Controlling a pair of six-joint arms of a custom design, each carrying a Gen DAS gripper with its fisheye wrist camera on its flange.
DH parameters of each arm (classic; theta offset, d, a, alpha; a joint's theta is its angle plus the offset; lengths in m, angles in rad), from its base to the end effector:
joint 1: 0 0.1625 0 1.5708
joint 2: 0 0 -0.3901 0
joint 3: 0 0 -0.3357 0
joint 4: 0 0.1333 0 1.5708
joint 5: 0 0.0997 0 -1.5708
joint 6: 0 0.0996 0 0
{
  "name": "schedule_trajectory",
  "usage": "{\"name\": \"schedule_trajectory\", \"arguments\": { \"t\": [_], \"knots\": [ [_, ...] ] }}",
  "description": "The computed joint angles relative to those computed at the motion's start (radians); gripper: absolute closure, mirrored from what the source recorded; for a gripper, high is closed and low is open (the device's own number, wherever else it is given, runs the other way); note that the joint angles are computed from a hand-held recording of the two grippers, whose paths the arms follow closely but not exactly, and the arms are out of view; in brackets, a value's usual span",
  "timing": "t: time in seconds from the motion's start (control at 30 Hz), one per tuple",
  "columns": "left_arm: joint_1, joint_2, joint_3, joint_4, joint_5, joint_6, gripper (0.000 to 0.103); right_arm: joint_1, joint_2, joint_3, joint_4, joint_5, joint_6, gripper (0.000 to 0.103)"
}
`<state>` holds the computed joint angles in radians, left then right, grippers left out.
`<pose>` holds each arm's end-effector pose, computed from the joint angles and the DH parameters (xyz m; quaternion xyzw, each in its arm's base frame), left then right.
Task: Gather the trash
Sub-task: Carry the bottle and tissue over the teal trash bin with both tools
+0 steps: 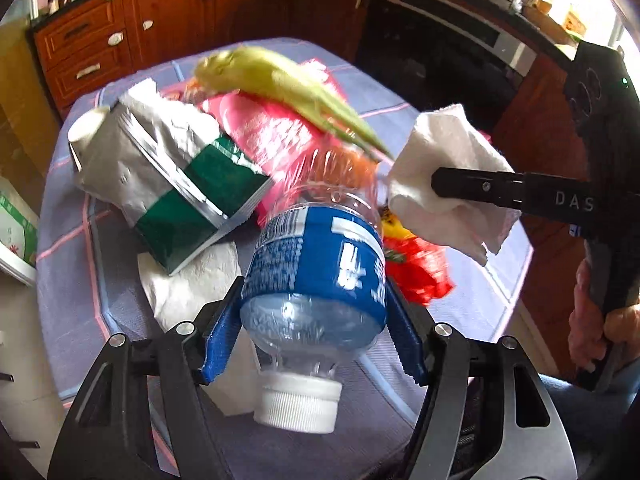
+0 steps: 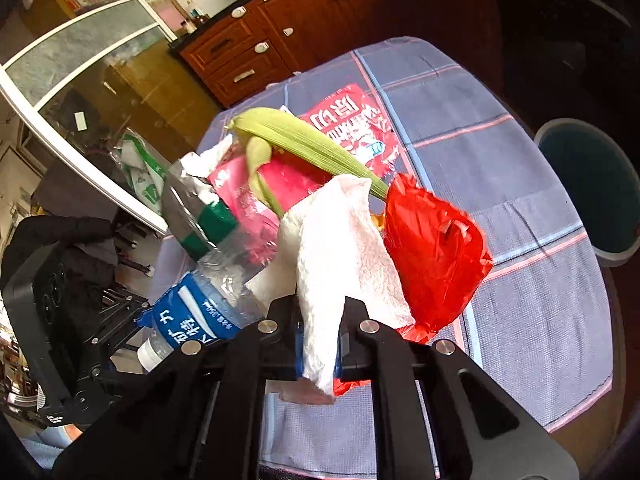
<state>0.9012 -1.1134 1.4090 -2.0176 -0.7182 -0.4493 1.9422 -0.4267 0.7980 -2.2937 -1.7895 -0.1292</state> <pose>-0.2102 -0.6012 0.3649 0.0688 0.9058 -0.2771 0.3130 0.3926 -0.7003 0.1452 0.2239 -0.9529 0.1856 0.0857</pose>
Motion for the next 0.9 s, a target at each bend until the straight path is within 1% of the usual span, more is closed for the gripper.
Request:
{"name": "schedule_trajectory", "arguments": {
  "t": [0.07, 0.17, 0.23, 0.33, 0.43, 0.57, 0.6, 0.63, 0.67, 0.73, 0.77, 0.83, 0.9],
  "knots": [
    [-0.019, -0.003, -0.009, -0.006, 0.012, 0.016, 0.036, 0.006, -0.019, 0.02, -0.012, 0.022, -0.003, 0.094],
    [-0.035, -0.001, -0.003, -0.021, 0.034, 0.027, 0.036, 0.018, -0.038, 0.051, -0.048, 0.016, -0.017, 0.094],
    [-0.035, -0.007, 0.009, -0.009, 0.034, 0.015, 0.036, 0.021, -0.051, 0.072, -0.064, 0.014, -0.021, 0.094],
    [-0.007, 0.015, -0.026, 0.08, -0.009, -0.056, 0.036, 0.019, -0.077, 0.12, -0.084, 0.013, -0.017, 0.094],
    [0.012, 0.016, -0.02, 0.097, -0.042, -0.086, 0.036, 0.018, -0.092, 0.152, -0.093, 0.005, -0.02, 0.094],
    [0.023, 0.065, -0.086, 0.212, -0.043, -0.088, 0.035, 0.015, -0.097, 0.162, -0.087, 0.002, -0.012, 0.093],
    [0.025, 0.075, -0.099, 0.232, -0.042, -0.086, 0.034, 0.013, -0.099, 0.167, -0.088, 0.003, -0.013, 0.093],
    [0.027, 0.089, -0.118, 0.258, -0.042, -0.084, 0.029, 0.012, -0.101, 0.17, -0.088, 0.004, -0.012, 0.093],
    [0.03, 0.1, -0.136, 0.281, -0.042, -0.083, 0.027, 0.01, -0.102, 0.172, -0.085, 0.004, -0.01, 0.093],
    [0.031, 0.14, -0.197, 0.356, -0.025, -0.081, 0.026, 0.007, -0.103, 0.174, -0.077, 0.003, -0.006, 0.093],
    [0.032, 0.153, -0.208, 0.38, -0.014, -0.078, 0.025, 0.004, -0.104, 0.176, -0.074, 0.003, -0.003, 0.093],
    [0.03, 0.197, -0.262, 0.461, 0.026, -0.079, 0.023, -0.001, -0.108, 0.184, -0.074, 0.006, 0.002, 0.093],
    [0.031, 0.222, -0.285, 0.504, 0.059, -0.087, 0.023, -0.007, -0.115, 0.197, -0.081, 0.008, 0.004, 0.093]
  ]
}}
